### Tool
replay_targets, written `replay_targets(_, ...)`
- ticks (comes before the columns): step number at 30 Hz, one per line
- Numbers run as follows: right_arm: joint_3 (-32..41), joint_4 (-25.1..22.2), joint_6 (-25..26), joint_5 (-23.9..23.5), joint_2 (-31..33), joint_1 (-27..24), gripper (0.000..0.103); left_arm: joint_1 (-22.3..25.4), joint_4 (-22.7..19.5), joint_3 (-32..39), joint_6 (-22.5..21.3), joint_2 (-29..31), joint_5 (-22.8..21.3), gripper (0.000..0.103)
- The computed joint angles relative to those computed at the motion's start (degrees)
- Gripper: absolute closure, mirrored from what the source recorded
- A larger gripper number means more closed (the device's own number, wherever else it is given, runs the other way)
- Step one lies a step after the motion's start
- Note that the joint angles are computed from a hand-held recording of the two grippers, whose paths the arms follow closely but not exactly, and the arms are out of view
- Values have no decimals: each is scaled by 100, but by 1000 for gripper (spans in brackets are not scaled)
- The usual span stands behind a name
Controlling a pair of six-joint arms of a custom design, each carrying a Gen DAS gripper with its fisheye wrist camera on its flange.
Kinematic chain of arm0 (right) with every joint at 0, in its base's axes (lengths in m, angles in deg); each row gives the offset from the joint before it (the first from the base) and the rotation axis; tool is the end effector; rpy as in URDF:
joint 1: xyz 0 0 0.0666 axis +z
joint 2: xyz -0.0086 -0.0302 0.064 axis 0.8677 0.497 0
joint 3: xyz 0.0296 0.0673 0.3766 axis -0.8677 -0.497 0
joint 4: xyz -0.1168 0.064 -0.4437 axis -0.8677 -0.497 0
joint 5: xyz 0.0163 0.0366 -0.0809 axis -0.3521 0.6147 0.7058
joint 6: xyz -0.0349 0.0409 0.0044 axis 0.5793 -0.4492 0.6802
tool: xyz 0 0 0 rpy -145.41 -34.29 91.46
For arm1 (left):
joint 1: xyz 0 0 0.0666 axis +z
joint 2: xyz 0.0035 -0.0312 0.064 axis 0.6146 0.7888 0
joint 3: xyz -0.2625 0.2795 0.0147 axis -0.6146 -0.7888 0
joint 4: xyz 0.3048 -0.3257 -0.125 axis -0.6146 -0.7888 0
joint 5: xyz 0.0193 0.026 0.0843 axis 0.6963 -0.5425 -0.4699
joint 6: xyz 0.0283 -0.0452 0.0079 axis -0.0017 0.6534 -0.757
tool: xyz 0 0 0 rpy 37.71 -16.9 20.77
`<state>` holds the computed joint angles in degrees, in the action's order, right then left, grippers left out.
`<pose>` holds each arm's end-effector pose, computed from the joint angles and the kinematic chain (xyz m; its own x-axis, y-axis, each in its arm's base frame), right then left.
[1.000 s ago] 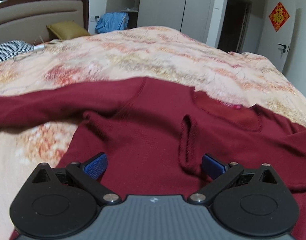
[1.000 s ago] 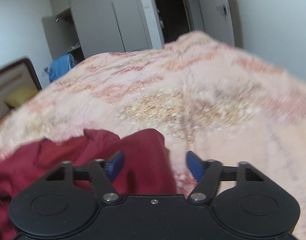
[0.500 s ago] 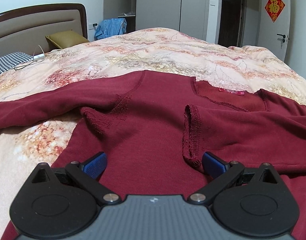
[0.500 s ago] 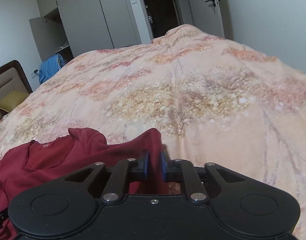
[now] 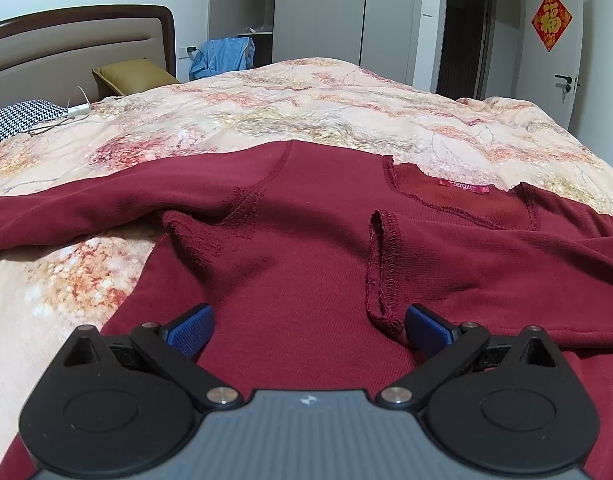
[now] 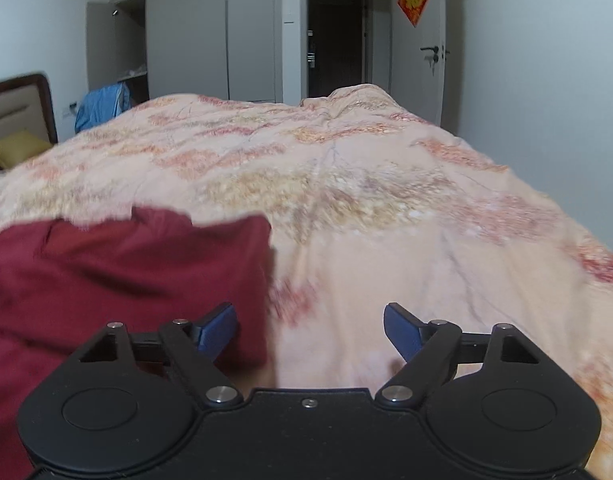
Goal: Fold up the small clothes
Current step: 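Open the right tool and release the sleeve onto the sweater, then move the left tool toward the other sleeve's cuff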
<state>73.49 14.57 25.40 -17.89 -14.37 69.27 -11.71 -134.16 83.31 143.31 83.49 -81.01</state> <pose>0.4124 0.0663 0.2955 -0.5259 -0.1067 -0.8438 -0.1937 0.9811 -0.0034 0.3202 -0.3354 0.2899 -0.5222 -0.3226 -0.7895 -0.4723 0.8802 -0.0473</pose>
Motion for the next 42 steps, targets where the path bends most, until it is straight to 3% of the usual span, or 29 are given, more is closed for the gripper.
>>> replay_targets(6,-547,258,890,160,-399,120,20,-11,-3,-2,13,-1,-10,0)
replay_targets(9,-608,521,1082,315,-353,279,25,-14,-17,5,18,8,-14,0)
replay_targets(11,-570,761,1154,536,-208,394,37,-12,-27,12,14,14,-15,0)
replay_targets(13,-476,888,1168,599,-22,440,74,-13,-19,10,15,13,-16,0)
replay_targets(15,-398,821,1040,558,59,457,91,-11,-6,6,9,9,-16,0)
replay_targets(19,-457,720,887,1049,-18,646,97,-24,6,-3,20,8,-36,0)
replay_targets(23,-406,516,364,841,45,549,99,-20,-14,10,11,25,-44,0)
replay_targets(29,-689,87,-135,1025,-694,584,61,-18,-179,79,25,-145,198,0)
replay_targets(31,-912,-121,-344,1131,-1226,677,35,-119,-384,138,229,-227,244,0)
replay_targets(33,-1142,-348,-628,1367,-1814,885,22,-290,-549,175,390,-342,248,0)
replay_targets(37,-1442,-896,-1265,2158,-2823,1559,3,-745,-1187,356,605,-514,29,0)
replay_targets(39,-1506,-1125,-1763,2824,-3104,2013,1,-1003,-1684,456,864,-577,-111,0)
replay_targets(42,-1290,-1638,-2576,3446,-3006,2518,1,-1380,-2559,584,1535,-652,-206,0)
